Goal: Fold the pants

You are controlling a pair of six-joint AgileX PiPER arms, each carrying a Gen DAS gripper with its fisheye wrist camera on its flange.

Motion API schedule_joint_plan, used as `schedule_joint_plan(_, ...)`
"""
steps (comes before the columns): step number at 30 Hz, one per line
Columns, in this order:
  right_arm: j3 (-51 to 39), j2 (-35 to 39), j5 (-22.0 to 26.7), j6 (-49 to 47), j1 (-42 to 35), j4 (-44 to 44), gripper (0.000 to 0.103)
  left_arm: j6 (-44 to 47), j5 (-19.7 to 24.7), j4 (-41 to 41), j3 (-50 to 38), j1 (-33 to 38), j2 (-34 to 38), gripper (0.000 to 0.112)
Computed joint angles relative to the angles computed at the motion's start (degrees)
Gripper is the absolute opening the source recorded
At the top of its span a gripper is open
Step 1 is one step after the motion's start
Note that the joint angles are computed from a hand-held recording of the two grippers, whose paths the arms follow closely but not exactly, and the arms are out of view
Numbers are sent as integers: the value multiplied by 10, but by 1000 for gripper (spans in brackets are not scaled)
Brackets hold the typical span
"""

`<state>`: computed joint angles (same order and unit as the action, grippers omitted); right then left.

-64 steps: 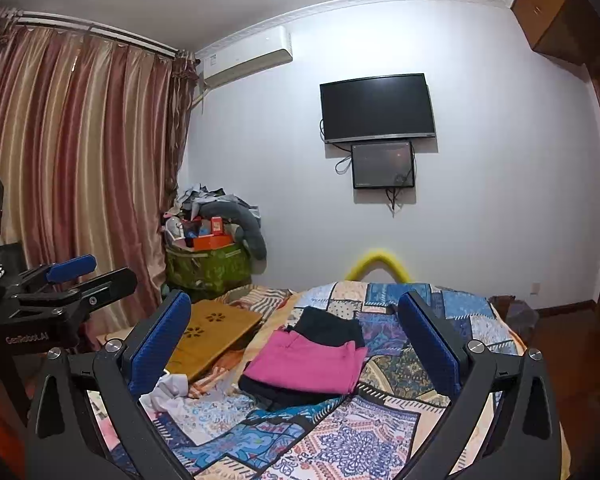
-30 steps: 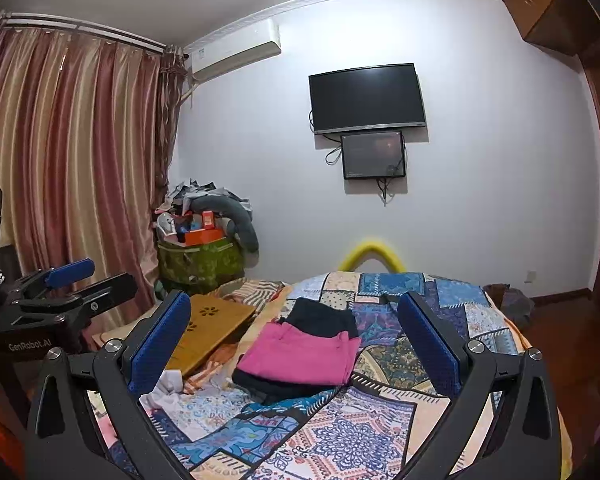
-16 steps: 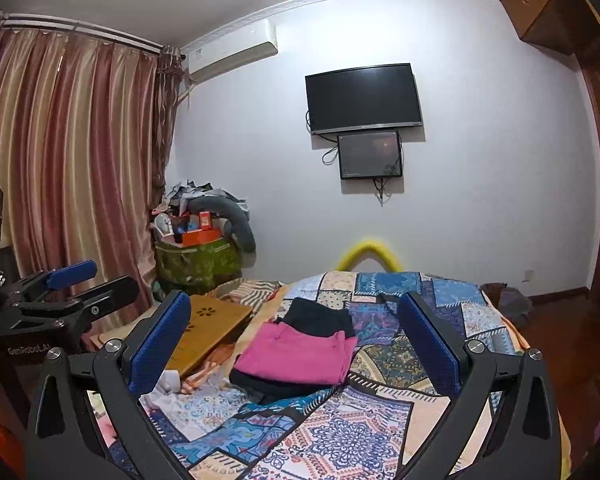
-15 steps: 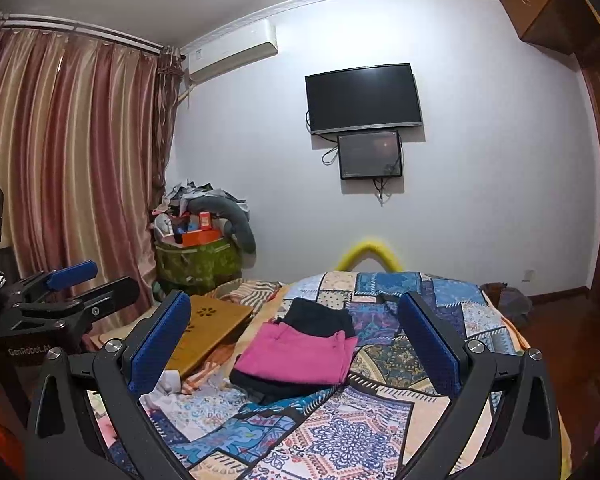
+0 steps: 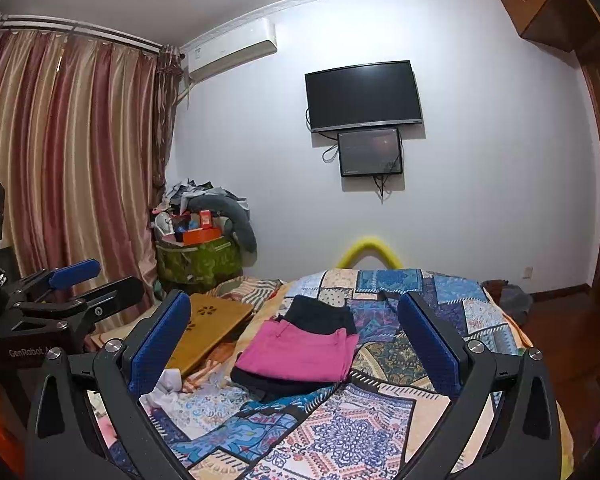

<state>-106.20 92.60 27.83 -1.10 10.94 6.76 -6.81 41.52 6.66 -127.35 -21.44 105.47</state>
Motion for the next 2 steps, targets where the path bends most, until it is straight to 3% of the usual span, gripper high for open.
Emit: schedule_joint_plan(2, -1, 1, 1, 0, -1, 1, 103, 5, 3, -7, -4, 3, 2, 103)
